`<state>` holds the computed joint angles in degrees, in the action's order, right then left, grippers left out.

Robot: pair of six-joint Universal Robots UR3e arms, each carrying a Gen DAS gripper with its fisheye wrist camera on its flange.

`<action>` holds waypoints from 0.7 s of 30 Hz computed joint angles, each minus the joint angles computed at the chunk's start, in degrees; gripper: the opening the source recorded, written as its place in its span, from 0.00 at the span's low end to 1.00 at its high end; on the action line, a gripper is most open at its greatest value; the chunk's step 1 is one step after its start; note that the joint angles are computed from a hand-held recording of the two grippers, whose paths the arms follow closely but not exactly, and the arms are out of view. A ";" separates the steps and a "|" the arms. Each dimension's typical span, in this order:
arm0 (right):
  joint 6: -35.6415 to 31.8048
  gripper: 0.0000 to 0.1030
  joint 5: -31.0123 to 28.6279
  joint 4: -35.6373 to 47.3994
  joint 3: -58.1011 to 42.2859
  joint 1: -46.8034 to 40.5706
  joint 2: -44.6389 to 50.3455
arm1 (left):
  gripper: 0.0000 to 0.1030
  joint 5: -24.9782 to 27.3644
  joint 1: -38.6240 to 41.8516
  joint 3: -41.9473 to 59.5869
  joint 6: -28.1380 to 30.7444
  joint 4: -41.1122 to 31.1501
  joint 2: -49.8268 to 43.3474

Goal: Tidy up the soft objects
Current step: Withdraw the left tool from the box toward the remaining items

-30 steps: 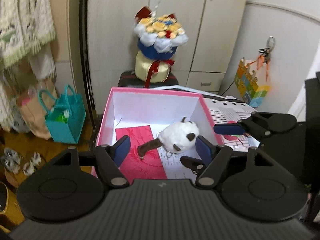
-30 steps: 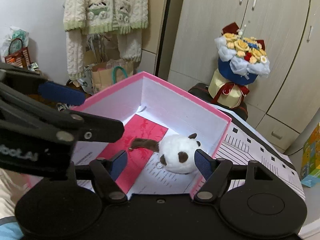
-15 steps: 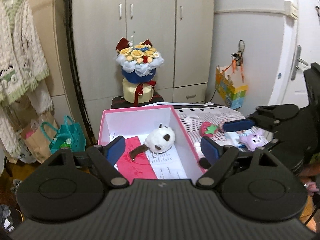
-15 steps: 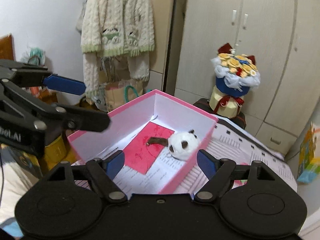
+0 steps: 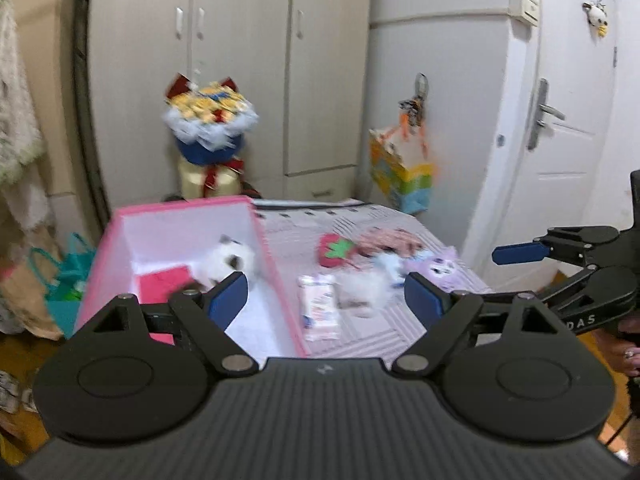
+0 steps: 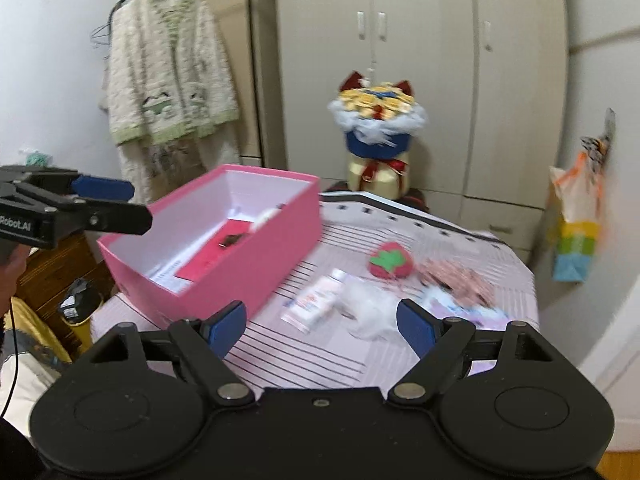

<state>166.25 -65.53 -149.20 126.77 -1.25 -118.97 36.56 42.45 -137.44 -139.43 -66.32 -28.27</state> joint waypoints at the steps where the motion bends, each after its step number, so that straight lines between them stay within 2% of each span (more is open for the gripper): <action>1: -1.19 0.83 0.90 0.27 1.83 -2.19 -1.78 | 0.83 2.68 -4.48 -1.82 -4.59 9.01 -3.84; 3: -3.70 0.84 2.07 0.93 4.87 -5.81 -4.97 | 0.83 9.80 -14.22 -4.40 -13.09 27.11 -13.08; 5: -5.51 0.84 2.63 0.67 7.08 -8.41 -6.59 | 0.83 16.82 -22.34 -5.41 -18.61 41.22 -21.82; 8: -7.65 0.84 4.92 0.59 9.61 -12.81 -7.81 | 0.83 25.35 -31.17 -5.32 -23.14 53.69 -31.25; 10: -9.54 0.85 7.76 0.92 10.83 -15.84 -7.97 | 0.83 30.46 -36.49 -3.89 -25.30 58.89 -37.43; 14: -11.11 0.85 10.40 -2.23 11.32 -18.07 -3.77 | 0.83 37.05 -43.96 -0.59 -27.88 64.47 -46.97; 21: -11.48 0.84 17.01 -2.54 3.77 -18.57 10.44 | 0.80 50.22 -54.65 7.01 -33.56 73.57 -64.90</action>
<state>154.77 -48.52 -151.74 130.53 -19.82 -108.53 86.79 -12.20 -130.44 -172.99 7.26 -93.17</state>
